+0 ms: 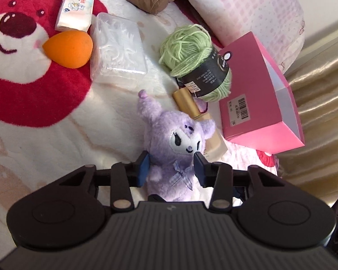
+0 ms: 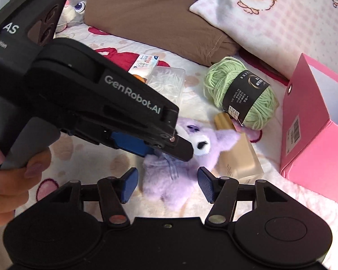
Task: Organize objects
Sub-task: 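Lift the plush toy with the right gripper toward the pink box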
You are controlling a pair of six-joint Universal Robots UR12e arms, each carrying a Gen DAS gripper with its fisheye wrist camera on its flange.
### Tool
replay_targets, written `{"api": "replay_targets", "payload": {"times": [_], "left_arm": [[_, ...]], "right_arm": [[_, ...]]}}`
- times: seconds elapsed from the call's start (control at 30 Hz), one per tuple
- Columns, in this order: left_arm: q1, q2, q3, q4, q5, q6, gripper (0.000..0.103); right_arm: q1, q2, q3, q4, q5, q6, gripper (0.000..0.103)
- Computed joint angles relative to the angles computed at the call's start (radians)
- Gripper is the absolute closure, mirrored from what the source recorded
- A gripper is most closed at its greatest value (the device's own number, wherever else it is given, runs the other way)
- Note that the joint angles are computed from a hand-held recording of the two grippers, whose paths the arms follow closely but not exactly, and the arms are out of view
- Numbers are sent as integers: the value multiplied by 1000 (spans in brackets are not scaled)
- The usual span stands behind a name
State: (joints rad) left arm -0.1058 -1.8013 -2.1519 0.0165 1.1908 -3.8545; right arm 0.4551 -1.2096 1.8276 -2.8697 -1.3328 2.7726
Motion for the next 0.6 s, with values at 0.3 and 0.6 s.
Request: {"api": "replay_targets", "payload": {"times": [0.3, 0.6], "left_arm": [[-10, 0, 1, -5, 8, -2, 69], [-29, 37, 6, -70, -15, 94, 69]], "right_arm": [[-20, 43, -49, 81, 38, 144, 47], [-39, -7, 10, 47, 80, 114, 51]]}}
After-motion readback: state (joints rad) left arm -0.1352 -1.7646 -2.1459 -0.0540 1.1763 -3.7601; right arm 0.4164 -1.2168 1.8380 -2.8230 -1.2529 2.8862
